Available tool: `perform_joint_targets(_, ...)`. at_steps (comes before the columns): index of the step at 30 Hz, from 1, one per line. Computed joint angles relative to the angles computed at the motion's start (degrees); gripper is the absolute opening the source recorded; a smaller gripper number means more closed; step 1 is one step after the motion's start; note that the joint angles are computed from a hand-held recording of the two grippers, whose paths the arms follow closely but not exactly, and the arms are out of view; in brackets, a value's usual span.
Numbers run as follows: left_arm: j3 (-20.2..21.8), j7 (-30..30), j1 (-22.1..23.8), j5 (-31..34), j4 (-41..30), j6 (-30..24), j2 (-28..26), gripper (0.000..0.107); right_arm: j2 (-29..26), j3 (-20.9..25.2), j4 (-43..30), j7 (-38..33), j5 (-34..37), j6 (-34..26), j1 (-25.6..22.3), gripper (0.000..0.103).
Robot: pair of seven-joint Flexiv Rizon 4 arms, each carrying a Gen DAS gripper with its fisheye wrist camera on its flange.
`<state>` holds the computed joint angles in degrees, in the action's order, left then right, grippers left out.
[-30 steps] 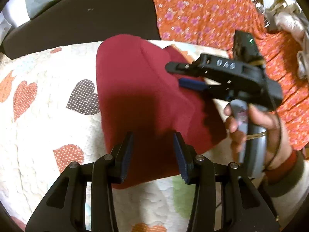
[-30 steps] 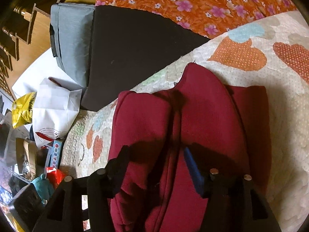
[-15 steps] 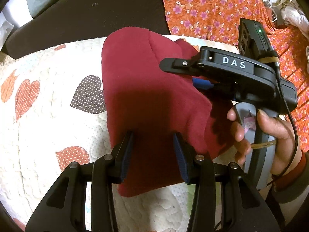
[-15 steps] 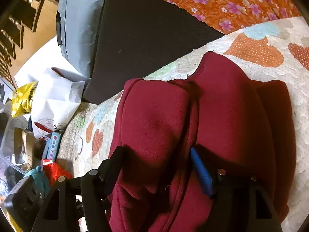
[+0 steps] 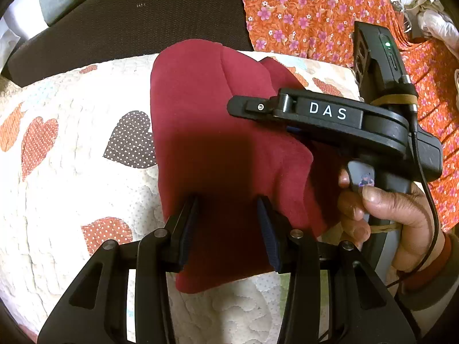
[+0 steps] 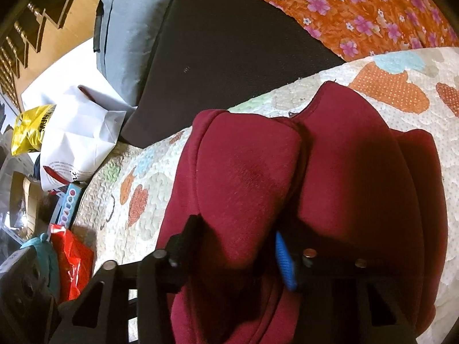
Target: Fold small clothes
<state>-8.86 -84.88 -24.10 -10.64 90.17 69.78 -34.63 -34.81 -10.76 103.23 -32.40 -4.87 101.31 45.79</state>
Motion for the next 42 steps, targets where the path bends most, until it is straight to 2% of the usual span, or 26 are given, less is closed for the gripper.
perform_joint_targets(3, -0.70, 0.41, 0.76, -0.80, 0.37, -0.10, 0.38, 0.041, 0.39, -3.09, 0.40, -0.43, -0.24, -0.36, 2.62, 0.035)
perform_joint_targets(6, -1.32, -0.69, 1.81, -2.33, 2.53, 5.86, 1.54, 0.041, 1.31, -6.75, 1.29, -1.91, -0.88, -0.14, 5.68, 0.032)
perform_joint_targets(8, -1.57, -1.61, 2.65, -3.55, 3.22, 7.62, 1.81, 0.041, 1.93, -9.19, 1.81, -2.62, -0.81, -0.10, 7.72, 0.030)
perform_joint_targets(10, -1.42, -2.37, 3.04, -4.23, 3.03, 6.56, 1.59, 0.041, 2.69, -12.79, 2.56, -3.38, -0.81, -0.50, 10.60, 0.026)
perform_joint_targets(14, -3.44, -2.07, 4.88, -6.64, 3.13, 3.93, 0.96, 0.041, 3.96, -16.32, 3.49, -4.03, -2.23, -2.83, 13.13, 0.025)
perform_joint_targets(17, -3.40, -0.79, 4.36, -6.20, 2.46, 2.88, 0.45, 0.041, 4.12, -18.93, 4.31, -2.05, -3.61, -5.20, 14.68, 0.023)
perform_joint_targets(19, -2.63, -0.57, 3.44, -5.35, 1.27, 1.31, -0.18, 0.041, 4.08, -17.48, 4.20, -0.76, -4.97, -6.84, 13.07, 0.023)
perform_joint_targets(21, -1.98, -0.42, 2.88, -4.69, 0.19, -1.14, -0.78, 0.041, 3.74, -14.00, 3.81, 0.39, -5.73, -8.55, 9.81, 0.022)
perform_joint_targets(26, -1.24, 0.21, 2.53, -3.59, -1.11, -3.98, -1.21, 0.042, 4.09, -8.05, 5.17, 3.37, -5.43, -3.70, 3.99, 0.023)
perform_joint_targets(28, -2.12, 0.83, 3.59, -4.89, -1.27, -4.21, -1.11, 0.041, 4.16, -2.56, 4.67, 3.96, -4.07, -2.68, -0.63, 0.041)
perform_joint_targets(32, -0.99, -1.00, 3.57, -5.12, -1.34, -3.80, -1.40, 0.046, 4.30, -0.75, 5.31, 3.77, -3.14, -1.05, -1.29, 0.048)
perform_joint_targets(36, -0.50, -1.30, 3.02, -4.15, -1.66, -4.53, -1.79, 0.046, 3.58, -1.68, 4.81, 2.92, -2.69, -1.64, 0.21, 0.050)
perform_joint_targets(38, -0.02, -1.44, 2.32, -3.05, -2.14, -4.39, -2.15, 0.046, 2.52, -0.16, 3.78, 2.34, -2.83, -0.71, -1.04, 0.046)
perform_joint_targets(39, 0.05, -1.52, 2.15, -2.76, -2.26, -4.32, -2.25, 0.046, 2.41, -1.91, 3.64, 1.62, -3.13, -1.36, 0.49, 0.036)
perform_joint_targets(40, -0.03, -1.32, 2.06, -2.50, -2.35, -4.40, -2.31, 0.046, 2.43, -5.38, 4.17, 1.30, -3.26, -1.57, 3.46, 0.030)
perform_joint_targets(41, -0.08, -1.22, 1.97, -2.32, -2.67, -4.55, -2.48, 0.046, 2.54, -9.53, 4.91, 0.96, -3.32, -1.56, 7.07, 0.028)
perform_joint_targets(42, -0.12, -1.09, 2.00, -2.22, -2.75, -4.53, -2.50, 0.046, 2.63, -11.82, 5.27, 0.62, -3.29, -1.58, 9.09, 0.027)
